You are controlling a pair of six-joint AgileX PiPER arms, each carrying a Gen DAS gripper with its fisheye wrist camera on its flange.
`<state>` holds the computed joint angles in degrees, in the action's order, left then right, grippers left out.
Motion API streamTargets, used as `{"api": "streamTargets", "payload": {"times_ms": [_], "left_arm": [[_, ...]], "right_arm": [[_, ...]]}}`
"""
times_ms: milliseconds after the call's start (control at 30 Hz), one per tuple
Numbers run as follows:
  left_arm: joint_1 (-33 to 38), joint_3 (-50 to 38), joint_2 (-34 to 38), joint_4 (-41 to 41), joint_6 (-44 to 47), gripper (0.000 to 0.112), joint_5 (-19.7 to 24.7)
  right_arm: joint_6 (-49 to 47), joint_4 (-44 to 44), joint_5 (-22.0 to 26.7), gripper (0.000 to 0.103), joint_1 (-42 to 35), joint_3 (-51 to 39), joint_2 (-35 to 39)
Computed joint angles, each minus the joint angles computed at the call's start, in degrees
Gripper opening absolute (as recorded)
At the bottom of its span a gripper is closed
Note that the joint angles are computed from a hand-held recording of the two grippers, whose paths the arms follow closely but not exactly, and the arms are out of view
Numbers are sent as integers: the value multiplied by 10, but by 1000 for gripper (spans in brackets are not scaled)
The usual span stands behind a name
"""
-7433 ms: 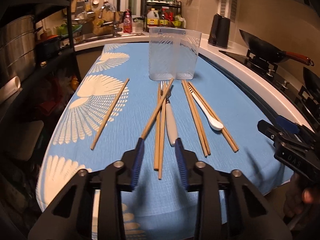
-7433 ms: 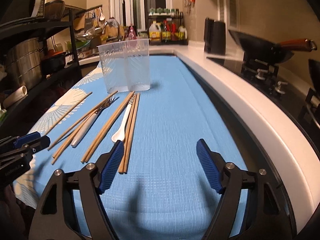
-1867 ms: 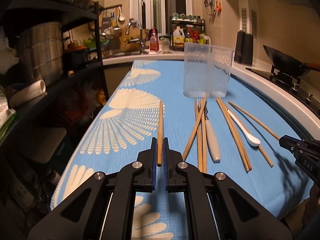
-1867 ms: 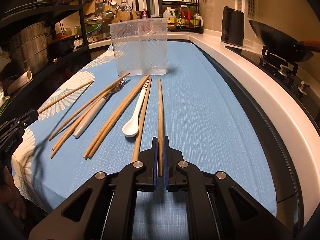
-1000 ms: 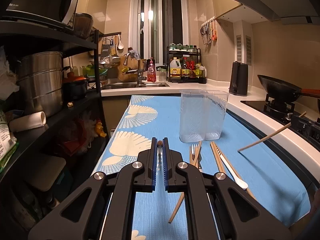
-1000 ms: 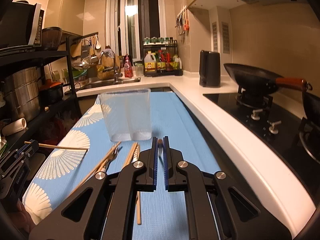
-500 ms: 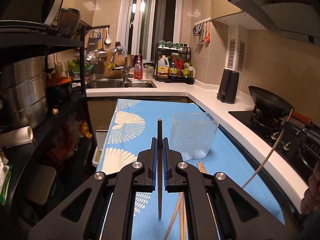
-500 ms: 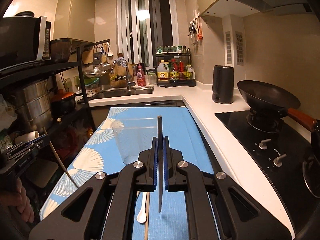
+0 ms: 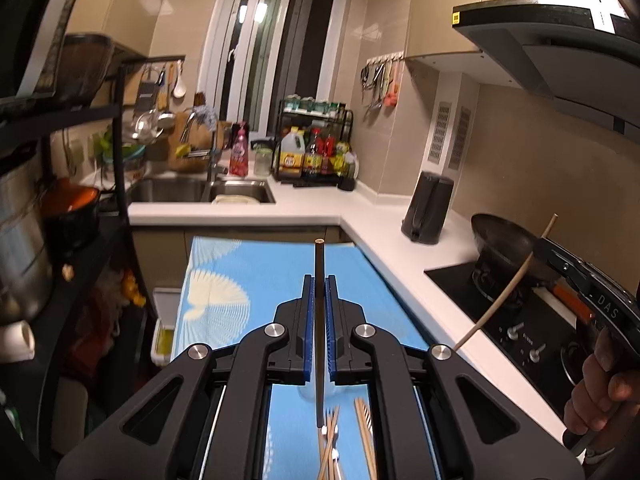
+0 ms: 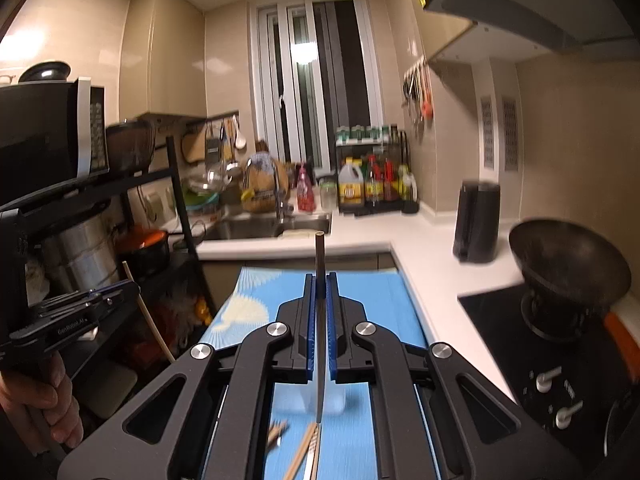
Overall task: Organize utensils
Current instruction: 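Lift both held chopsticks and carry them over the clear plastic container, then open both grippers to drop the chopsticks into the container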
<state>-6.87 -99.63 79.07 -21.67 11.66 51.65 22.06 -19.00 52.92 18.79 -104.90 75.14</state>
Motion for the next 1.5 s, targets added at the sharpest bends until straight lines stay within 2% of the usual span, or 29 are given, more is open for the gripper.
{"api": "streamTargets", "payload": {"times_ms": [167, 267, 333, 433, 567, 733, 767, 833, 867, 900, 967, 1100, 1167, 1267, 1500], "left_arm": [[-34, -207, 116, 36, -52, 5, 40], [-47, -287, 171, 47, -71, 5, 53], [-57, -334, 213, 60, -85, 5, 64], [-63, -316, 241, 57, -83, 5, 53], [-64, -247, 256, 35, -63, 5, 35], [-64, -176, 267, 29, -48, 5, 20], [-62, -171, 270, 24, -45, 5, 23], [-59, -181, 281, 22, -45, 5, 35], [-59, -184, 282, 25, -49, 10, 38], [-58, -181, 277, 29, -53, 27, 34], [-62, -165, 256, 53, -67, 57, 10], [-67, -130, 205, 92, -102, 59, -25], [-66, -83, 159, 105, -119, 60, -51], [-66, 11, 80, 117, -128, 67, -98], [-78, 230, -82, 110, -94, 71, -159]], "right_arm": [[-46, 43, 24, 5, -33, -174, 114], [-63, 72, 27, 5, -52, -229, 165], [-68, 76, 17, 5, -57, -224, 183], [-73, 99, -7, 5, -72, -182, 194], [-63, 115, -41, 5, -86, -98, 201], [-78, 160, -32, 6, -104, -58, 220], [-77, 164, -29, 8, -107, -53, 221], [-74, 166, -24, 19, -109, -46, 220], [-66, 157, -28, 35, -107, -37, 214], [-57, 144, -32, 50, -105, -29, 207], [-43, 122, -30, 53, -101, -26, 196], [-22, 84, -20, 53, -98, -18, 164], [-16, 68, -27, 53, -95, 6, 136], [8, 32, -53, 53, -80, 78, 67], [121, -82, -80, 53, -8, 259, -95]]}}
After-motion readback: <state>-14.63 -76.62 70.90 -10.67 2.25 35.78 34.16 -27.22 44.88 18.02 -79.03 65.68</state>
